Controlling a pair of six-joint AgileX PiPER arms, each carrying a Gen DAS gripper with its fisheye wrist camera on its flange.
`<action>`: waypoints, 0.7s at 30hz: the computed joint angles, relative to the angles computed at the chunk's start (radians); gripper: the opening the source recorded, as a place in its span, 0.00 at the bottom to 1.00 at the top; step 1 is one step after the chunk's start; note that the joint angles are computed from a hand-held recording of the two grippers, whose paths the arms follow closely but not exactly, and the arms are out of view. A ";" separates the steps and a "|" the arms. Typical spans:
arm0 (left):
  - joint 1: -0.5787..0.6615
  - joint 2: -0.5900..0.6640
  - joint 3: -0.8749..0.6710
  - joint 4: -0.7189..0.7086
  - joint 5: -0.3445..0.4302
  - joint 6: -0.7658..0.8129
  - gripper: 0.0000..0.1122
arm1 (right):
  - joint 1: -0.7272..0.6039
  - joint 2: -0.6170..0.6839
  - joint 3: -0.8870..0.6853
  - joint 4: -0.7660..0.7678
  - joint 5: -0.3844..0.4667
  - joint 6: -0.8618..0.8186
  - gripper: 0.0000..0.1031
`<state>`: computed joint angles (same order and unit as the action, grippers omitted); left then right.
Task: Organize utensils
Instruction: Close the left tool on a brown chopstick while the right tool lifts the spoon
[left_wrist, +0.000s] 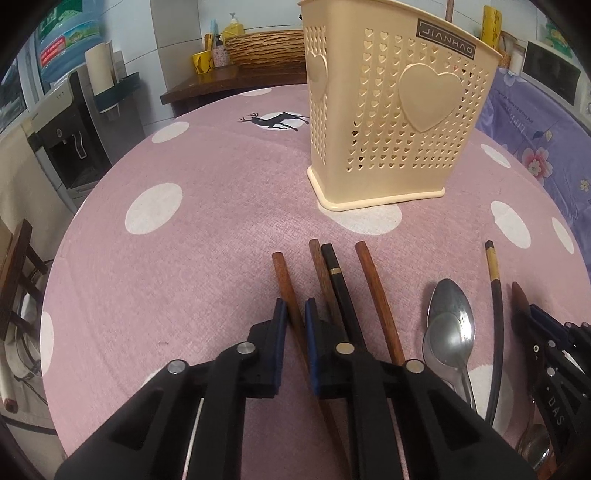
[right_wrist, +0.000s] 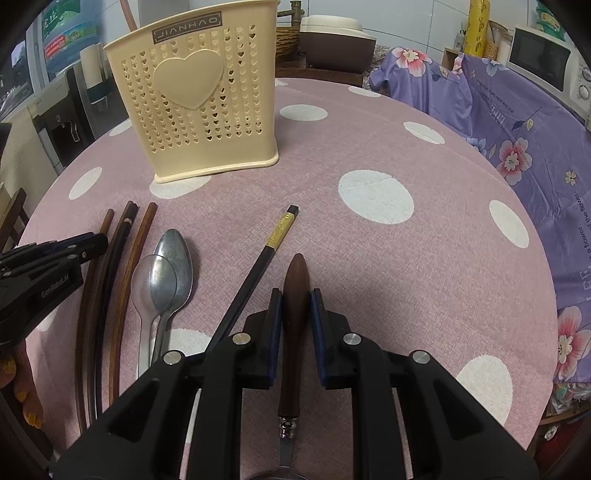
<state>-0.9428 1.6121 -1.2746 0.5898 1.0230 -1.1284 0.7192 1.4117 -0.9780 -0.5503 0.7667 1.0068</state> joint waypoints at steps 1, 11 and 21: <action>0.002 0.004 -0.006 -0.003 0.002 0.005 0.09 | -0.006 -0.002 0.000 0.009 -0.004 -0.007 0.16; 0.003 0.003 0.006 0.015 -0.037 -0.025 0.08 | -0.048 -0.026 0.030 0.068 -0.087 -0.053 0.16; -0.022 -0.173 0.079 0.097 -0.096 -0.136 0.07 | -0.133 -0.199 0.103 0.182 -0.210 -0.169 0.16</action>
